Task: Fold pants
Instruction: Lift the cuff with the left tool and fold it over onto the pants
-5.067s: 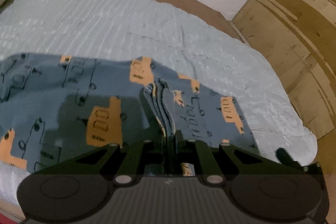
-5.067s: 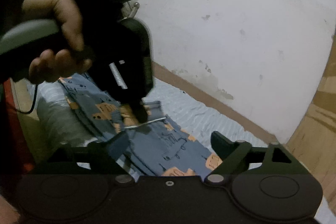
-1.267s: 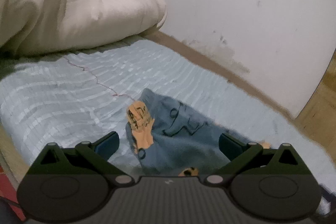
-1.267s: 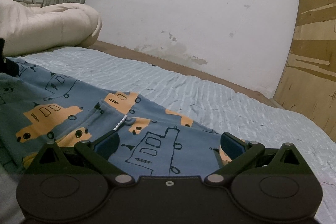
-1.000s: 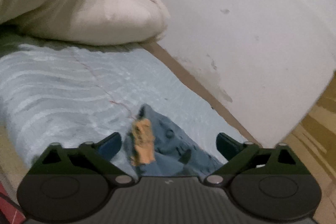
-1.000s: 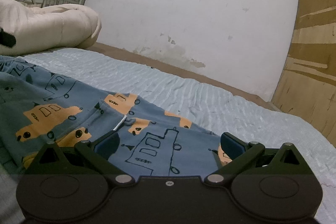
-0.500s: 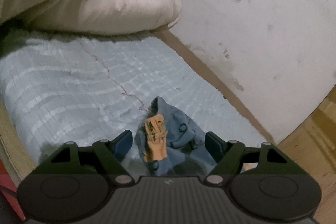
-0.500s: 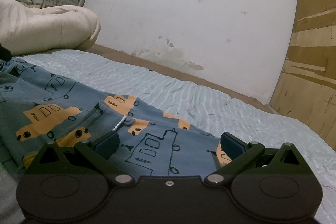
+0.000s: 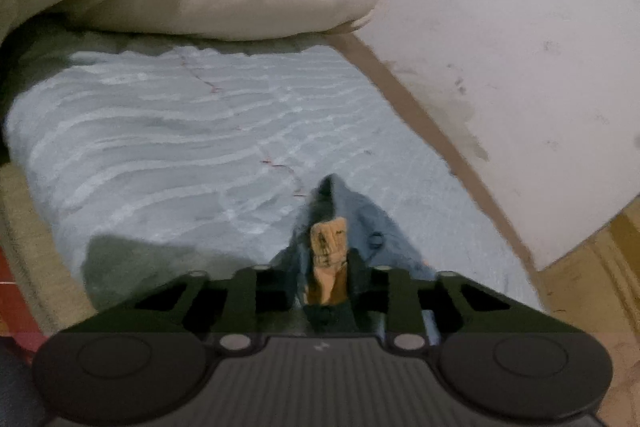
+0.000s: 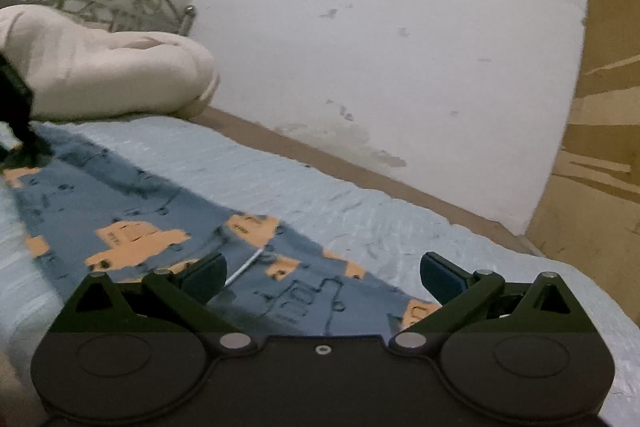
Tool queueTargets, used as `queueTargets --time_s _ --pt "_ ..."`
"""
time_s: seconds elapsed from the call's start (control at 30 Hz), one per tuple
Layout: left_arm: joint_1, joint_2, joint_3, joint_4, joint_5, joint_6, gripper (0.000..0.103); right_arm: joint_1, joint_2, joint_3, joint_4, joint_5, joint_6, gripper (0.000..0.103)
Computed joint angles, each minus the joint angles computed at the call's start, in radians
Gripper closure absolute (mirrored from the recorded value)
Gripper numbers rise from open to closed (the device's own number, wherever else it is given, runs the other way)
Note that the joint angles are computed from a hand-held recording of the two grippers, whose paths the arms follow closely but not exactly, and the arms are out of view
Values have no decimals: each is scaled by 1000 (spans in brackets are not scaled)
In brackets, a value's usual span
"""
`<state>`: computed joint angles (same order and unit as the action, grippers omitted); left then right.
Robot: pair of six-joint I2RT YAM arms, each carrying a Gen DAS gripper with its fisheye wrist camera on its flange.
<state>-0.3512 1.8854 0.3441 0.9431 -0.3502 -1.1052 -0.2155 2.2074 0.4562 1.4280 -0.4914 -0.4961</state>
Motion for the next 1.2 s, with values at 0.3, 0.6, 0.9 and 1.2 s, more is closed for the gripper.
queueTargets --time_s 0.3,0.6,0.9,1.2 --pt "-79 -96 39 -114 -122 85 86 -45 -43 2 -81 -44 22 1" --pt "-272 -199 175 -193 -274 370 87 -199 -134 -45 -171 -176 -8 1" --pt "-441 -145 421 -282 -251 612 87 -390 -187 -28 -229 -291 6 1" --pt "-554 123 787 -485 -133 739 86 -533 -116 67 -262 -268 54 1"
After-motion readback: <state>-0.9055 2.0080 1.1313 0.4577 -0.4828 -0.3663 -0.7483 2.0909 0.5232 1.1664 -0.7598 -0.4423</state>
